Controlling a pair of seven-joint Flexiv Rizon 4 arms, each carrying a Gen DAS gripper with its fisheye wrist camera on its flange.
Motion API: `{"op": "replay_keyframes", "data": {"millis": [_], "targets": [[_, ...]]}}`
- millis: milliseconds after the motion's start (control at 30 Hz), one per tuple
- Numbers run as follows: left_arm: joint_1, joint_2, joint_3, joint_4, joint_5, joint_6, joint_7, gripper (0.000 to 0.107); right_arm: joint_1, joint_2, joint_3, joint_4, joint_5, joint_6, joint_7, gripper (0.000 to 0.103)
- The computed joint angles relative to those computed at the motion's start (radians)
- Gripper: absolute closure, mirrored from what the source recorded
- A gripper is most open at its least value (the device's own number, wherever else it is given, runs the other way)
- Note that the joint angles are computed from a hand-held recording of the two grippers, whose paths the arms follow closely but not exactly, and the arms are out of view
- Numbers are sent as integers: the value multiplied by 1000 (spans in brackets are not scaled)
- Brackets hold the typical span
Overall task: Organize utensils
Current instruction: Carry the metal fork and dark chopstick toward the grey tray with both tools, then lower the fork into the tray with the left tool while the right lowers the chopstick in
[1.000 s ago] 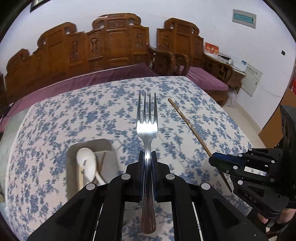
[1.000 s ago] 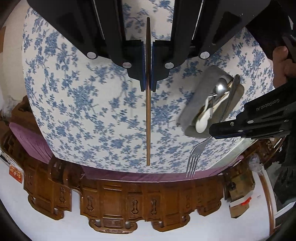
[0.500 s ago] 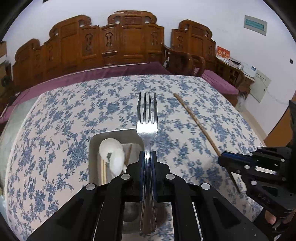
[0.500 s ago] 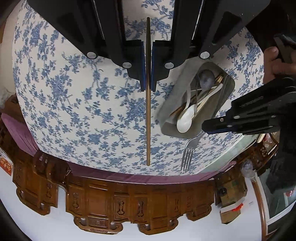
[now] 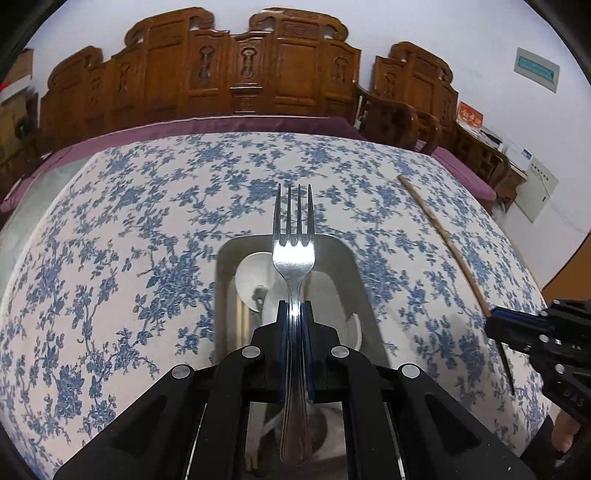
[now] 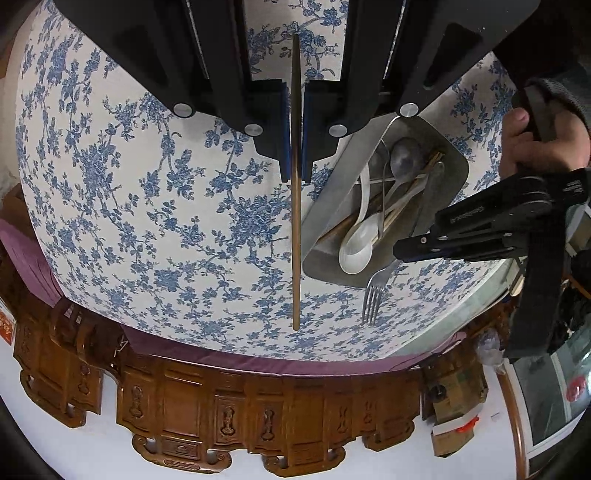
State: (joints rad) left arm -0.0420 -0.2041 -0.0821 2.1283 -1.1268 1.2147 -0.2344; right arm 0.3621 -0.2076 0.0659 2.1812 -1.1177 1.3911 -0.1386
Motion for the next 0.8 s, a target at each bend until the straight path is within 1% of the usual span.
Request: {"op": "replay_keyframes", "data": {"millis": [67,167,467,567,667,800], "targets": [[2,-13,-4,-7,-24,20,14,101,4,-5,-2,-8,-11,-1,3,96],[21,-26,8,-18,8,-25,-26,101,7,-11,-2,-15,-16,5,6,96],[46,-52,5,-19,105,-26,-75,101,18,-24,-11,-30,-30,23,23,96],[53,-40,-14,-14,62,-21,-39,99,20,-23,-9,-29,-24,20,23,96],[47,-28,-15,-12,29,-7,-5,99,22,-26,-13,-31,-28,26,33,96],[31,-10,-15,-4,-32,42,71,99,30,-42,-31,-45,-76,52,96,96]]}}
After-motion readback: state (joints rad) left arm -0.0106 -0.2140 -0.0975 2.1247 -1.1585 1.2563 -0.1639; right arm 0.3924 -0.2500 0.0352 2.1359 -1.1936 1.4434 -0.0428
